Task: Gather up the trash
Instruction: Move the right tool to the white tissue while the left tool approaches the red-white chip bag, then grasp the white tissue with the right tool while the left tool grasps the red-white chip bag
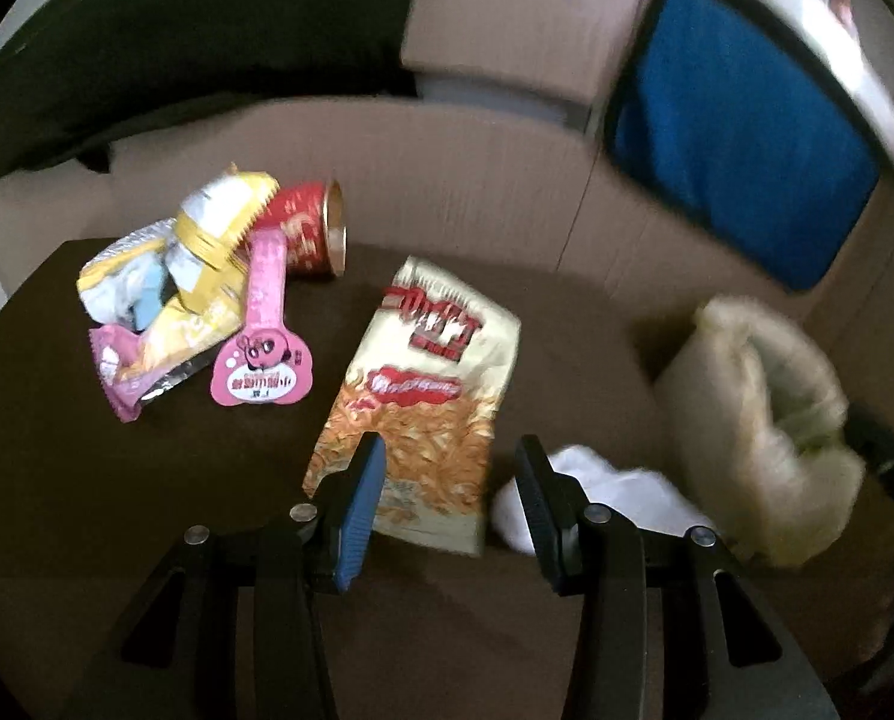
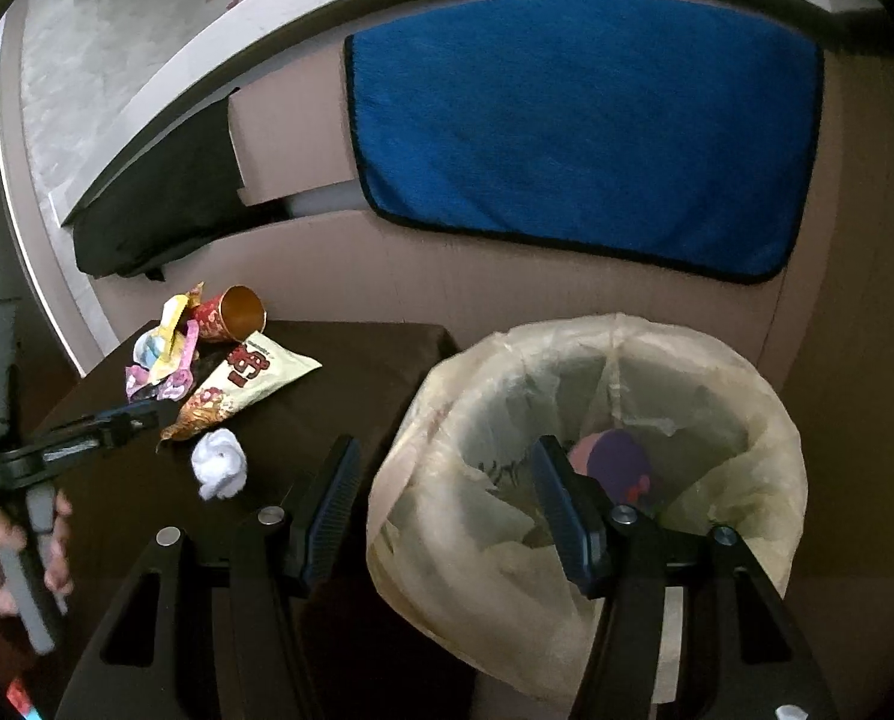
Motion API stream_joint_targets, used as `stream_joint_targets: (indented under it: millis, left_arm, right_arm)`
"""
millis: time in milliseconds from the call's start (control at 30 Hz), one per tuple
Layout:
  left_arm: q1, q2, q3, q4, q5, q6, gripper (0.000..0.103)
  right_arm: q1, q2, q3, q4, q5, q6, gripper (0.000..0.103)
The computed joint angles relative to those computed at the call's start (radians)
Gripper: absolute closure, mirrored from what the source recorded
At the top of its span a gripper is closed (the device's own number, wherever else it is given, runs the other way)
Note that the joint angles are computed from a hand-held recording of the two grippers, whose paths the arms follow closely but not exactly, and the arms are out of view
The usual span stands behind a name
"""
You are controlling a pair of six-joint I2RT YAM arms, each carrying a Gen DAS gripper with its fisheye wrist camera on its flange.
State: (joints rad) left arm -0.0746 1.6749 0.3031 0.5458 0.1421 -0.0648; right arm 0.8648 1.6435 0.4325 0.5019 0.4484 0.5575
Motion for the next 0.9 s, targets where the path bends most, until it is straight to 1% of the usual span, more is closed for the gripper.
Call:
stream_joint_targets:
  millis: [67, 133, 167, 200, 233, 267, 333, 400, 500, 567, 633, 700, 733, 800, 833, 900]
  left_arm:
    - [0.001, 0.062, 0.020, 0.025, -0.023, 0.013, 0.058]
    - [0.029, 0.086, 0.029, 0.034, -0.002, 0.003, 0.059]
    - [0.055, 0.088, 0.028, 0.039, 0.029, -0.012, 0.067]
    - [0.074, 0.078, 0.023, 0.037, 0.046, -0.024, 0.083]
    - [0.089, 0.068, 0.023, 0.021, 0.054, -0.027, 0.089]
    - [0.109, 0.050, 0.020, -0.002, 0.064, -0.020, 0.093]
    - [0.147, 0.012, -0.009, -0.014, 0.094, 0.006, 0.095]
    - [0.186, -0.031, -0.044, -0.040, 0.116, 0.046, 0.096]
    - [0.279, -0.089, -0.094, -0.096, 0.180, 0.107, 0.096]
    - [0.365, -0.146, -0.129, -0.148, 0.243, 0.160, 0.096]
    - [0.416, -0.185, -0.144, -0.188, 0.284, 0.189, 0.096]
    - [0.495, -0.216, -0.140, -0.263, 0.362, 0.245, 0.094]
    - [0.521, -0.220, -0.139, -0.283, 0.393, 0.265, 0.094]
    - [0.581, -0.221, -0.125, -0.334, 0.463, 0.315, 0.091]
    - [0.584, -0.218, -0.121, -0.336, 0.473, 0.317, 0.089]
    - [0.606, -0.212, -0.110, -0.351, 0.499, 0.346, 0.081]
  right_arm:
    - [-0.006, 0.010, -0.010, 0.020, -0.021, 0.010, 0.046]
    - [-0.008, 0.024, -0.011, 0.033, -0.043, 0.018, 0.046]
    - [-0.007, 0.031, -0.009, 0.036, -0.051, 0.022, 0.046]
    - [-0.003, 0.040, -0.003, 0.036, -0.058, 0.025, 0.046]
    - [0.004, 0.047, 0.005, 0.031, -0.062, 0.026, 0.046]
    - [0.012, 0.057, 0.018, 0.022, -0.068, 0.022, 0.046]
    - [0.032, 0.078, 0.048, 0.004, -0.076, 0.015, 0.046]
    - [0.048, 0.107, 0.087, -0.007, -0.108, 0.002, 0.046]
    - [0.070, 0.157, 0.157, -0.026, -0.161, -0.016, 0.046]
    - [0.081, 0.195, 0.211, -0.046, -0.194, -0.028, 0.046]
    - [0.086, 0.237, 0.284, -0.081, -0.229, -0.044, 0.046]
    - [0.086, 0.284, 0.358, -0.115, -0.254, -0.059, 0.046]
    - [0.083, 0.312, 0.401, -0.137, -0.266, -0.065, 0.046]
    - [0.070, 0.382, 0.499, -0.183, -0.313, -0.070, 0.046]
    - [0.067, 0.410, 0.531, -0.195, -0.333, -0.068, 0.046]
    - [0.060, 0.477, 0.616, -0.243, -0.368, -0.067, 0.046]
